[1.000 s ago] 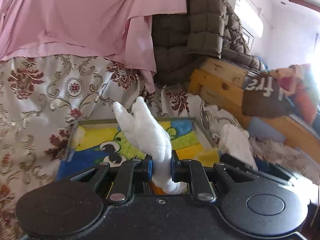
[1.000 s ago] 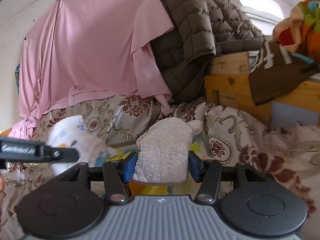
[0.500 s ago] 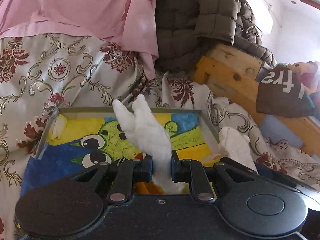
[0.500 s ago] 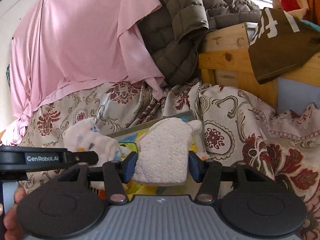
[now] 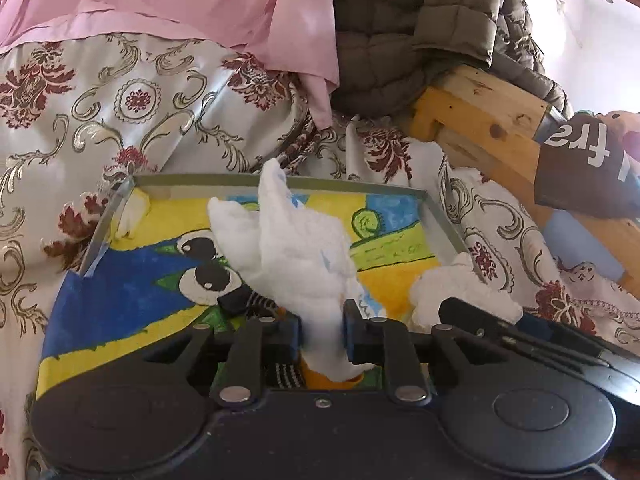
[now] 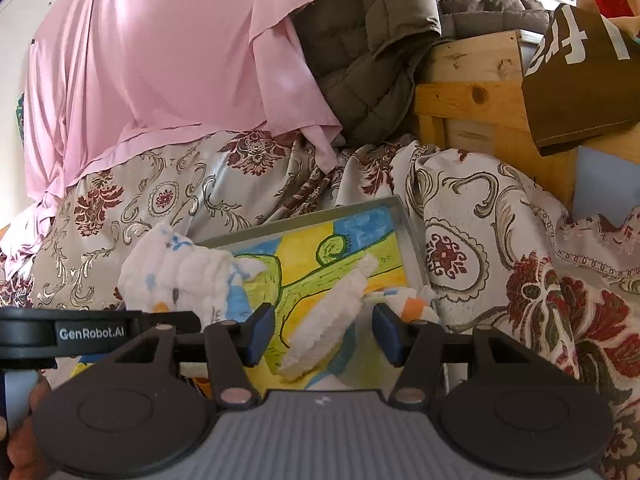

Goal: Organize soft objects
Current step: 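Lower both white cloths into the tray and open both tools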

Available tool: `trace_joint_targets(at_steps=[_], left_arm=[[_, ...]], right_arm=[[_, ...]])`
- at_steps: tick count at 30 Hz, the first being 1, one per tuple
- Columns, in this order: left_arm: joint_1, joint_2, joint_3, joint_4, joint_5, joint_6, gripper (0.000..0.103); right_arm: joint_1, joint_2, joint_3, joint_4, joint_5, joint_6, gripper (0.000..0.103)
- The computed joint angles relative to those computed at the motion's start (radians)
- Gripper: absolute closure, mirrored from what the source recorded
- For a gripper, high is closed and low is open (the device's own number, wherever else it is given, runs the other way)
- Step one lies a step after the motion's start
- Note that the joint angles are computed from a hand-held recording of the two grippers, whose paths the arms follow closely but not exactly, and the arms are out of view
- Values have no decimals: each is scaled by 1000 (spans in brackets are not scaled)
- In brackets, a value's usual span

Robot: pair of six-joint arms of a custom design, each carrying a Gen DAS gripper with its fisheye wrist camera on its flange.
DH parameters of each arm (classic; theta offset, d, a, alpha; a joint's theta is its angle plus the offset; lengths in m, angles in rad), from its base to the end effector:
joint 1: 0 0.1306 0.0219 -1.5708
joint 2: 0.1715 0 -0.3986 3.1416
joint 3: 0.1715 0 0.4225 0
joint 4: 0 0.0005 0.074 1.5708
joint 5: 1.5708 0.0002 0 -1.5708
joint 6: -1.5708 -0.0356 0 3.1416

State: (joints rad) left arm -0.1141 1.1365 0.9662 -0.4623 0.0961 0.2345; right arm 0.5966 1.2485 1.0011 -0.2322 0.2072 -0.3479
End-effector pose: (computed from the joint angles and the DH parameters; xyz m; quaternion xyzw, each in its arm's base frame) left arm 0.4197 -0.0520 0.3790 -0.0319 0.8906 -0.1205 0.4373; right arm 0.3917 0.2565 0.3708 -0.0522 0.8503 0.1561 0.4999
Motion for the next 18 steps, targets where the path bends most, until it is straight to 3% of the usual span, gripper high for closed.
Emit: trace_joint_targets(at_steps=[5, 13, 18], left_arm=[[6, -7, -3, -11, -8, 11, 76], [13, -41, -25, -14, -60, 50, 53], [11, -78, -57, -8, -93, 74, 38]], right_arm=[[1, -4, -4, 10, 2, 3, 37], [19, -29, -25, 66, 58, 80, 23], [29, -51, -36, 72, 85, 82, 17]])
